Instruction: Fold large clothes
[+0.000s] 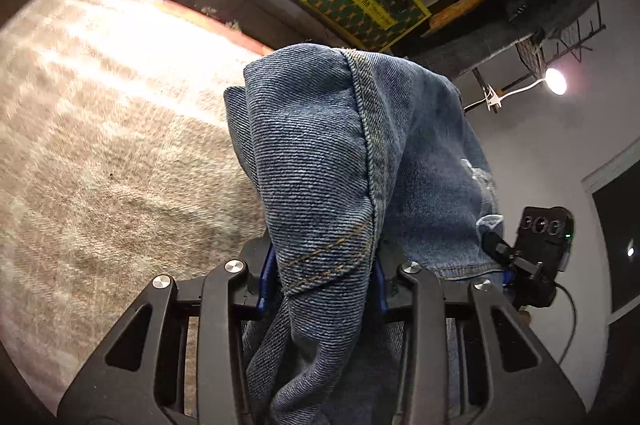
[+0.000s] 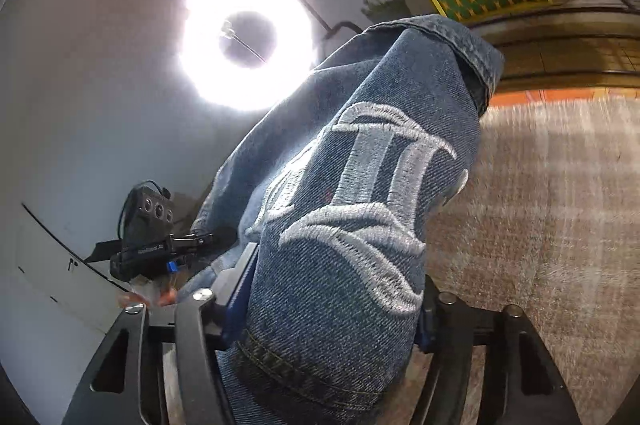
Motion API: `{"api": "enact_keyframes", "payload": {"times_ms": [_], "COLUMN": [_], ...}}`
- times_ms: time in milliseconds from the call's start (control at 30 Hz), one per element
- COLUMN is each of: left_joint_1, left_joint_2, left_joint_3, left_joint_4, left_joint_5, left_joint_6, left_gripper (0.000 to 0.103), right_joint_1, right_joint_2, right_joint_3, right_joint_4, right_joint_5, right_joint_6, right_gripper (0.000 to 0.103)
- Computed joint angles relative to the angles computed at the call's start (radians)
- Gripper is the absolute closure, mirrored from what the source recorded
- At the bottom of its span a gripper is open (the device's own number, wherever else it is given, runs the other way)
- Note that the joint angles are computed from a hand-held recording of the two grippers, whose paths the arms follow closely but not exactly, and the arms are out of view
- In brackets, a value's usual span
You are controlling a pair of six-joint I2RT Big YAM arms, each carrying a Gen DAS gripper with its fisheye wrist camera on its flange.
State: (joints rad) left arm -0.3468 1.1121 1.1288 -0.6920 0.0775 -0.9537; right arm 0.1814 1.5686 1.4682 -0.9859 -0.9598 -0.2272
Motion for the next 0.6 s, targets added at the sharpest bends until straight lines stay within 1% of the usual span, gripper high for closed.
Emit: {"api": "enact_keyframes", "payload": {"times_ms": [33,133,233,333,400,600], "left_joint_1": [-0.014,-0.039,-0.074,-0.101,-0.122,-0.196], "left_joint_2": [-0.001,-0.004,0.009,0.033,0.062,0.19], "left_joint_3": [0.009,0.027,0.065,0.105,0.14,0.282], "left_joint_4": [-0.012,-0.018,-0.04,-0.05,-0.05,-0.044], "left_joint_5": [-0.02,-0.045,-0.084,-0.092,-0.096,-0.102], "left_joint_6": [-0.003,-0.021,-0.012,-0.015,-0.01,0.003], "left_gripper": [0.067,0.068,0.068,0.068,0.068,0.068], "right_joint_1": [0.0,-0.006,-0.024,-0.047,-0.06,-0.175], "right_joint_2": [-0.015,-0.059,-0.09,-0.115,-0.11,-0.107], "right_joint_3": [-0.008,-0.023,-0.035,-0.034,-0.018,0.051], "right_joint_4": [0.003,-0.019,-0.026,-0.033,-0.035,-0.143], "right_joint_5": [0.006,0.026,0.02,0.015,0.014,-0.008], "right_joint_6": [-0.007,-0.049,-0.068,-0.084,-0.09,-0.199], "right_gripper": [0.041,0.043,0.043,0.044,0.044,0.045]}}
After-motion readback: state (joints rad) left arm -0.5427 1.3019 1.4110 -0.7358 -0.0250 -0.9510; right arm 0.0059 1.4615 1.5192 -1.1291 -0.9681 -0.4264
